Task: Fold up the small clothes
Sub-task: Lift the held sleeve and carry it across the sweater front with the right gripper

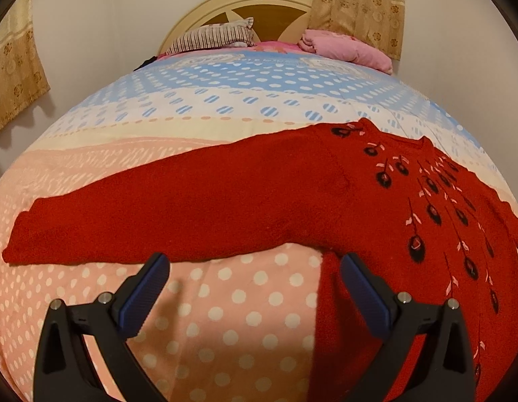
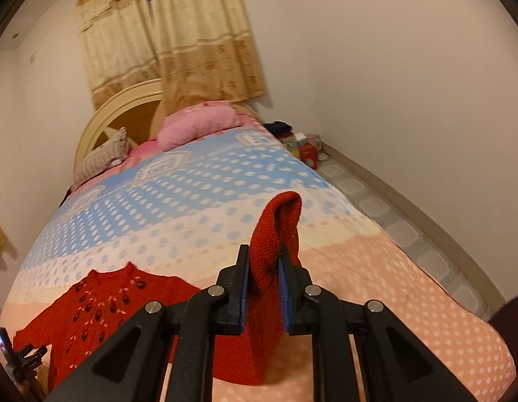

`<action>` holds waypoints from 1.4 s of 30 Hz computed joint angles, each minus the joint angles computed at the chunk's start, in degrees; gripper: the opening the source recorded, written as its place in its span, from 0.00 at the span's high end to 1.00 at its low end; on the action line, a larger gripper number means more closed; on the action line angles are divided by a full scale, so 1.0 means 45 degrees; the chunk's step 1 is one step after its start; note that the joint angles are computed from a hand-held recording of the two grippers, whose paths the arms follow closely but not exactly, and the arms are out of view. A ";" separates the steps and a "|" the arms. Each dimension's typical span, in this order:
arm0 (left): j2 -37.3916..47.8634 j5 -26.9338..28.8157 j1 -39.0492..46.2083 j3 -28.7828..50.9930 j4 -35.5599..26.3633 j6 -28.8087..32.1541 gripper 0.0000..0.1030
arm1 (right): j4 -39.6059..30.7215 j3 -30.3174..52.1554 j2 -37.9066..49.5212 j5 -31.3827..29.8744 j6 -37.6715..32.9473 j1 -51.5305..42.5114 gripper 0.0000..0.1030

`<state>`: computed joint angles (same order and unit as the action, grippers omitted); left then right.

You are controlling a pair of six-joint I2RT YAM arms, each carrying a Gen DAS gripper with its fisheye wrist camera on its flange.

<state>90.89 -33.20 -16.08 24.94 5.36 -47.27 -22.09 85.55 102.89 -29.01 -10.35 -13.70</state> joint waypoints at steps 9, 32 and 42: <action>-0.0104 -0.0034 -0.0011 -0.0502 0.0669 -0.0215 0.00 | 0.0057 -0.0478 -0.0942 0.0194 0.0260 0.1731 0.86; -0.0430 -0.0350 -0.0215 -0.1459 0.2094 -0.0426 0.00 | 0.0258 -0.0178 -0.1936 0.0969 0.1832 0.6239 0.87; -0.0405 -0.0042 -0.0107 -0.1717 0.2642 -0.0452 0.00 | 0.0804 -0.0251 -0.1672 0.1417 0.2338 0.8068 0.87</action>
